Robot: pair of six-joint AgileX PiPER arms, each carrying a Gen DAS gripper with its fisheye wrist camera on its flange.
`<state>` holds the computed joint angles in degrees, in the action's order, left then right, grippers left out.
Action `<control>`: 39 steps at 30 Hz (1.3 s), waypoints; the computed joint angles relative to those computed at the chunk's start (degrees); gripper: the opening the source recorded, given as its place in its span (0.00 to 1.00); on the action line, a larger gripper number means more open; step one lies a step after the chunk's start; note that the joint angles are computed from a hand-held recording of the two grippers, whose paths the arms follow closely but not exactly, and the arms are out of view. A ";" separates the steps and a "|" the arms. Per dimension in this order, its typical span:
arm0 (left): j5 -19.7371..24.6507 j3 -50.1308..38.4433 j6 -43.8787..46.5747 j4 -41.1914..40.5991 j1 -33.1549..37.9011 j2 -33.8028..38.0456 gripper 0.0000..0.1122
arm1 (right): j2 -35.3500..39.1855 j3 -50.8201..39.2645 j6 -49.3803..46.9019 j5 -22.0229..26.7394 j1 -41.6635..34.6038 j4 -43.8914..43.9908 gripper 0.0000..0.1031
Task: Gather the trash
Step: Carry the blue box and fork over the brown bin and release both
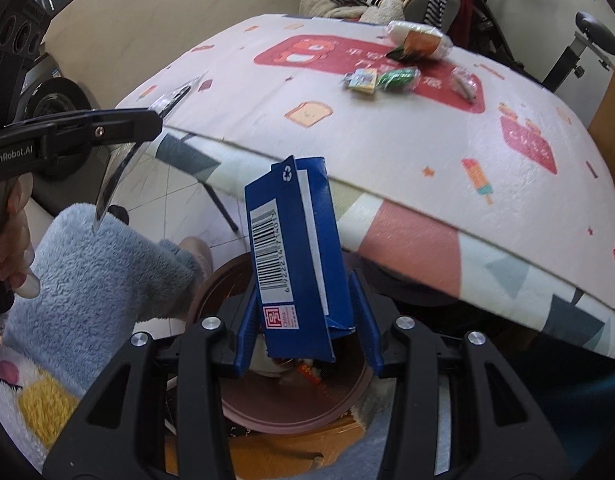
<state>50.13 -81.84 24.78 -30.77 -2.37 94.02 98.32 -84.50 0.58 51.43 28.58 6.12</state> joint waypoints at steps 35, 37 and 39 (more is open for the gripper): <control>0.46 3.22 1.77 -1.55 -1.07 -0.34 0.12 | 0.33 -0.55 7.72 -0.12 -2.22 -4.59 0.87; 0.81 2.98 1.86 -1.69 -1.23 0.01 0.12 | 0.00 -1.34 9.40 0.20 -2.61 -6.24 0.90; 1.00 2.69 1.84 -1.58 -1.56 0.43 0.12 | -0.28 -2.27 10.21 0.27 -3.38 -6.94 0.93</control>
